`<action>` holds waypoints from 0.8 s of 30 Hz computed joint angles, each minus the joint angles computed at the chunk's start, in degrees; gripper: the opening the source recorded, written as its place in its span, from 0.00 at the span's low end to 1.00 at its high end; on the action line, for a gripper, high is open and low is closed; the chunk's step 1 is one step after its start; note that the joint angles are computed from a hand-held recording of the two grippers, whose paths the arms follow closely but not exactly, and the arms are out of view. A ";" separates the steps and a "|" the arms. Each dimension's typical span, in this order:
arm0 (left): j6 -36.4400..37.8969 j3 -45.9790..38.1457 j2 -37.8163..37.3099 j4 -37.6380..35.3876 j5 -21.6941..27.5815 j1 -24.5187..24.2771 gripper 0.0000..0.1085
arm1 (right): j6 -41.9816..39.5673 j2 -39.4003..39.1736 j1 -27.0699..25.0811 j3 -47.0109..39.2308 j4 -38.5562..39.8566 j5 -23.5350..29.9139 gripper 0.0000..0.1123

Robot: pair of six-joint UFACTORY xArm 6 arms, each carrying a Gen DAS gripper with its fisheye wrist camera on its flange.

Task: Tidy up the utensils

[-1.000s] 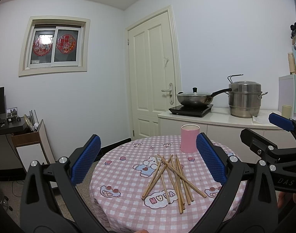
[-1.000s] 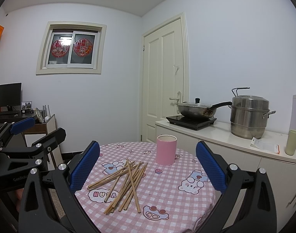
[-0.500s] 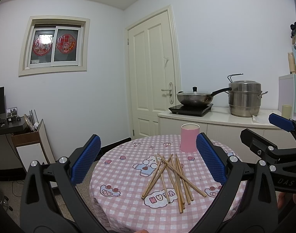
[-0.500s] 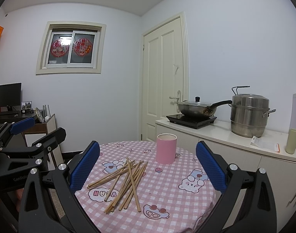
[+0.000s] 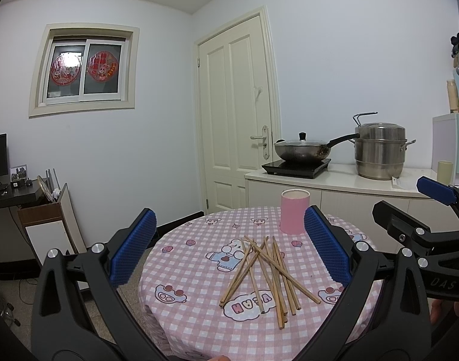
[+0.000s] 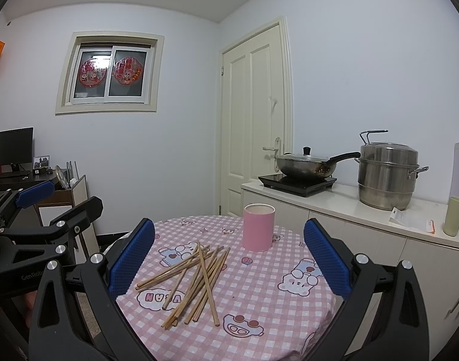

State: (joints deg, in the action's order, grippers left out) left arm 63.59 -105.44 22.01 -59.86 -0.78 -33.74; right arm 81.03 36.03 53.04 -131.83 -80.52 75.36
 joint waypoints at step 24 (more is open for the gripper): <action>-10.76 0.19 2.50 10.54 2.55 1.56 0.89 | -1.77 1.00 -1.37 -1.27 4.65 -1.56 0.85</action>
State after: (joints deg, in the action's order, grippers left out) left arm 52.84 -105.25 24.51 -49.33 1.77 -32.18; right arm 79.26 37.03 51.67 -133.10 -75.86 73.80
